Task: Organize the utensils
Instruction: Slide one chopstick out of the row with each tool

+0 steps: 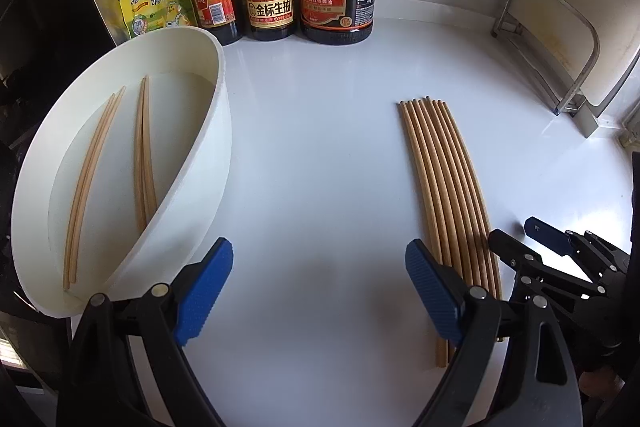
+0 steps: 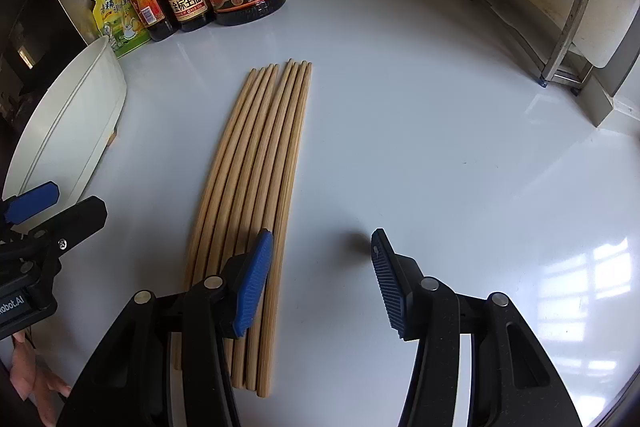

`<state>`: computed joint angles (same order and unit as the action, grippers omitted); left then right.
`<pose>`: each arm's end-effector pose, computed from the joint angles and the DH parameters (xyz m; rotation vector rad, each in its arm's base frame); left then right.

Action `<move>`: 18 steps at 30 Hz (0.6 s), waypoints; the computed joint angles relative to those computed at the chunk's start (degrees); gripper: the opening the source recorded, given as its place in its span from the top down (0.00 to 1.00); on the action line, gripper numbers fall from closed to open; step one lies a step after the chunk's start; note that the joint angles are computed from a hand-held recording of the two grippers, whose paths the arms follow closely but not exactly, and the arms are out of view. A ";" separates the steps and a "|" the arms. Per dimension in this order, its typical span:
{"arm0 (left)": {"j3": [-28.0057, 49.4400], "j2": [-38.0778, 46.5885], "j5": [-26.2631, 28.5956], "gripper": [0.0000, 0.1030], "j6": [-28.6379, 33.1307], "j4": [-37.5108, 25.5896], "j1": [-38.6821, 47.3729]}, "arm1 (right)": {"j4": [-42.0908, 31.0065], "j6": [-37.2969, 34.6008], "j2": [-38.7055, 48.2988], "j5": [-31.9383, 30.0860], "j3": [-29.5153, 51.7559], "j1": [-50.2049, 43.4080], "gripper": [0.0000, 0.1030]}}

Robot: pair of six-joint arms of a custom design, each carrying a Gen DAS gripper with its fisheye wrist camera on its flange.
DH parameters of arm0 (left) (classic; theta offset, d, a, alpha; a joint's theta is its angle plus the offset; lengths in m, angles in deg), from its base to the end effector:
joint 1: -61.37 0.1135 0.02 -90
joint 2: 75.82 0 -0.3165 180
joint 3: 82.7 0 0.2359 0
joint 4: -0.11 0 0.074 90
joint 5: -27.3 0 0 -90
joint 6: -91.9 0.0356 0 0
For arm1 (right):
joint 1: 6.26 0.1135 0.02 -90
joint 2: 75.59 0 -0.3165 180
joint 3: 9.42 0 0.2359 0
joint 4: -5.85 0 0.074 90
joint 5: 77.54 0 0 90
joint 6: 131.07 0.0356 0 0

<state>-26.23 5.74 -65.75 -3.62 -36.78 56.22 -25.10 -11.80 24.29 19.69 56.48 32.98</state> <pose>0.2379 -0.0195 0.2298 -0.0262 2.6498 0.0088 0.2478 0.1966 0.1944 -0.1971 2.6965 0.1972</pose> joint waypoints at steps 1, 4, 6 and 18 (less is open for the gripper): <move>0.04 0.11 -0.01 0.16 -0.04 0.03 -0.09 | -0.20 -0.08 0.08 0.15 0.11 0.04 0.52; 0.16 0.35 0.34 0.16 -0.29 0.16 -0.22 | -0.73 -0.44 0.23 0.47 0.46 0.14 0.52; 0.27 0.59 0.65 0.16 -0.67 0.19 -0.43 | -0.96 -0.93 0.24 0.75 0.63 0.11 0.52; -0.37 3.41 1.46 0.16 -2.34 2.78 -3.32 | -0.92 -3.05 -1.21 1.11 -0.59 -3.16 0.52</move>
